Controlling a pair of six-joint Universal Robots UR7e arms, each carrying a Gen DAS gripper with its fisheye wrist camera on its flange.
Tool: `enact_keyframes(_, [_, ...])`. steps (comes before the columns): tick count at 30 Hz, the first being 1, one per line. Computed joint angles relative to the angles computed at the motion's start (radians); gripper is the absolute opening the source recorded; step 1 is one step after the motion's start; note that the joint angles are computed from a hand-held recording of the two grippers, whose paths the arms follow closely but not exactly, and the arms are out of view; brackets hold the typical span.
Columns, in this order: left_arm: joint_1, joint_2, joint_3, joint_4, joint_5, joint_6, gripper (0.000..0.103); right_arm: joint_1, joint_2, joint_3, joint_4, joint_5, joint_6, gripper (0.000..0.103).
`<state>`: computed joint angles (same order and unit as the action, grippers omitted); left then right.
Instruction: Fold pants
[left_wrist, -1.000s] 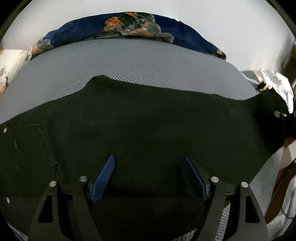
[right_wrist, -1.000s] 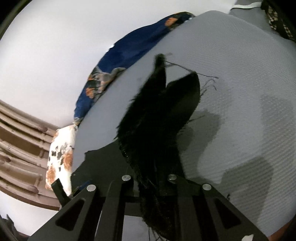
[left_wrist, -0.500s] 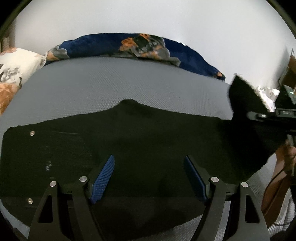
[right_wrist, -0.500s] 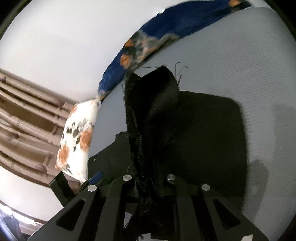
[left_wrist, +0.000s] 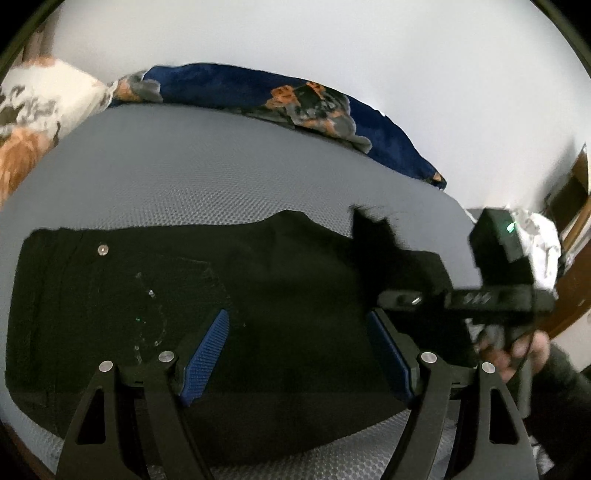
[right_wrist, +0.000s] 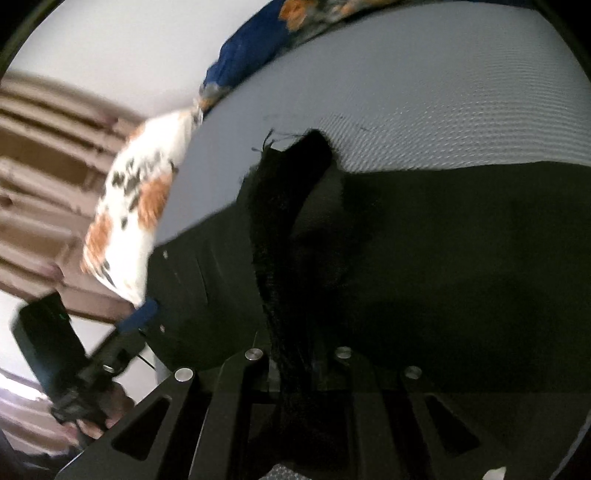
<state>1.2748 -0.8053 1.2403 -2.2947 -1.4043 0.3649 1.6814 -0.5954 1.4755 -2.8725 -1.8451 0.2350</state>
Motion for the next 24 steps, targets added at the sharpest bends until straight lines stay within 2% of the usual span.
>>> enact_keyframes(1, [0.005, 0.003, -0.015, 0.019, -0.014, -0.014, 0.077, 0.001, 0.01, -0.013, 0.019, 0.002, -0.001, 0.019])
enact_keyframes(3, [0.013, 0.007, -0.037, 0.047, -0.038, -0.036, 0.077, -0.002, 0.019, -0.019, 0.016, 0.037, 0.008, 0.039])
enact_keyframes(5, [0.018, 0.014, -0.059, 0.072, -0.05, -0.048, 0.077, 0.0, 0.02, -0.016, 0.002, 0.05, 0.009, 0.046])
enact_keyframes(7, [0.019, 0.022, -0.078, 0.098, -0.062, -0.052, 0.077, 0.004, 0.004, 0.004, -0.017, 0.06, 0.005, 0.046])
enact_keyframes(9, [0.021, 0.029, -0.096, 0.127, -0.078, -0.059, 0.077, 0.006, -0.021, 0.037, -0.042, 0.078, 0.005, 0.052])
enact_keyframes(12, [0.023, 0.041, -0.115, 0.152, -0.099, -0.072, 0.077, 0.002, -0.058, 0.087, -0.066, 0.166, -0.009, 0.065])
enact_keyframes(16, [0.025, 0.074, -0.162, 0.22, -0.117, -0.092, 0.077, 0.015, -0.092, 0.154, -0.15, 0.121, 0.008, 0.065])
enact_keyframes(24, [0.038, 0.165, -0.303, 0.427, -0.185, -0.15, 0.076, -0.011, -0.143, 0.284, -0.338, 0.072, 0.116, 0.065])
